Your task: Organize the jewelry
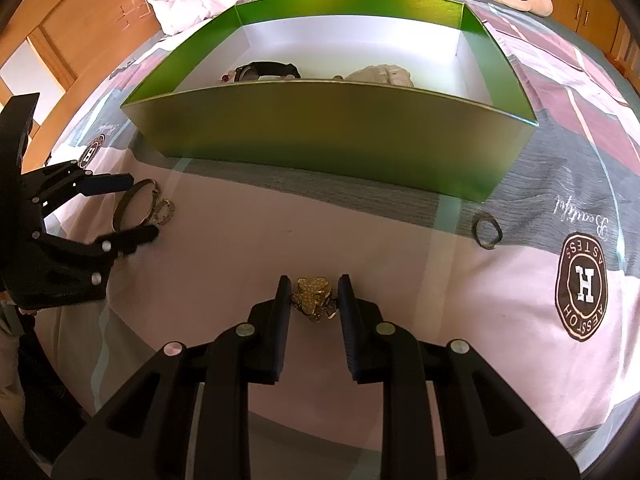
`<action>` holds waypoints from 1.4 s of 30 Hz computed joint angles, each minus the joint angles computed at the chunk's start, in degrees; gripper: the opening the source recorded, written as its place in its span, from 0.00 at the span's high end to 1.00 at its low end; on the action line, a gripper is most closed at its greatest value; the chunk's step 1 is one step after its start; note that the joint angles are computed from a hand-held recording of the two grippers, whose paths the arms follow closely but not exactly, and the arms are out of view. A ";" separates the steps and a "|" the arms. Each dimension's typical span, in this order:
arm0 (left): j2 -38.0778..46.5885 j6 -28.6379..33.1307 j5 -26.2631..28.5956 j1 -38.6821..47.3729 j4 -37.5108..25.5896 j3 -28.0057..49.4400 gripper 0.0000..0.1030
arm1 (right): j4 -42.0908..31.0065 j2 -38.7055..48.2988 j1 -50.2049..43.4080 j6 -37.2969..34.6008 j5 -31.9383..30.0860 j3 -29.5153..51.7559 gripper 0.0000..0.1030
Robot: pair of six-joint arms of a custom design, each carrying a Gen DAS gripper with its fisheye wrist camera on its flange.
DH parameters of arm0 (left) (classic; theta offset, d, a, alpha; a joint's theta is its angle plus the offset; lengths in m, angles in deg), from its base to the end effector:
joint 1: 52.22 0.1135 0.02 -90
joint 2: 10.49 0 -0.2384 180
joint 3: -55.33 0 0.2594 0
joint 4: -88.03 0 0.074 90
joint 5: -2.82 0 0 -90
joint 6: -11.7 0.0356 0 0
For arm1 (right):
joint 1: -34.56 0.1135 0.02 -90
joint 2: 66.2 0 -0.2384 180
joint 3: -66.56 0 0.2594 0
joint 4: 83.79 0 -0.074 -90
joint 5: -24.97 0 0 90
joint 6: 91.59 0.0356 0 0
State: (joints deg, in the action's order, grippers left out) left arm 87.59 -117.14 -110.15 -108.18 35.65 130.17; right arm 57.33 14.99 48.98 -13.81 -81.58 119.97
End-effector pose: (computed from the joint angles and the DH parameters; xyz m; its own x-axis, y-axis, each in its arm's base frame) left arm 0.1897 -0.2560 0.1437 -0.8668 0.2516 -0.4305 0.2119 0.9674 0.1387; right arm 0.2452 0.0735 0.1289 -0.7954 -0.4140 -0.4426 -0.5283 0.8315 0.1718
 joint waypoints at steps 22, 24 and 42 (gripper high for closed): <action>-1.07 -5.60 -5.43 -1.90 -6.16 1.82 0.33 | -2.75 -3.45 -1.54 -2.62 -2.72 -0.23 0.77; 1.26 -4.27 -6.68 -1.41 -5.99 3.31 0.29 | -3.09 -3.32 -1.45 -2.69 -2.69 -0.24 0.77; 0.45 -3.25 -3.09 -0.67 -4.23 2.67 0.44 | -1.92 -1.65 -1.77 -3.87 -3.38 0.20 0.77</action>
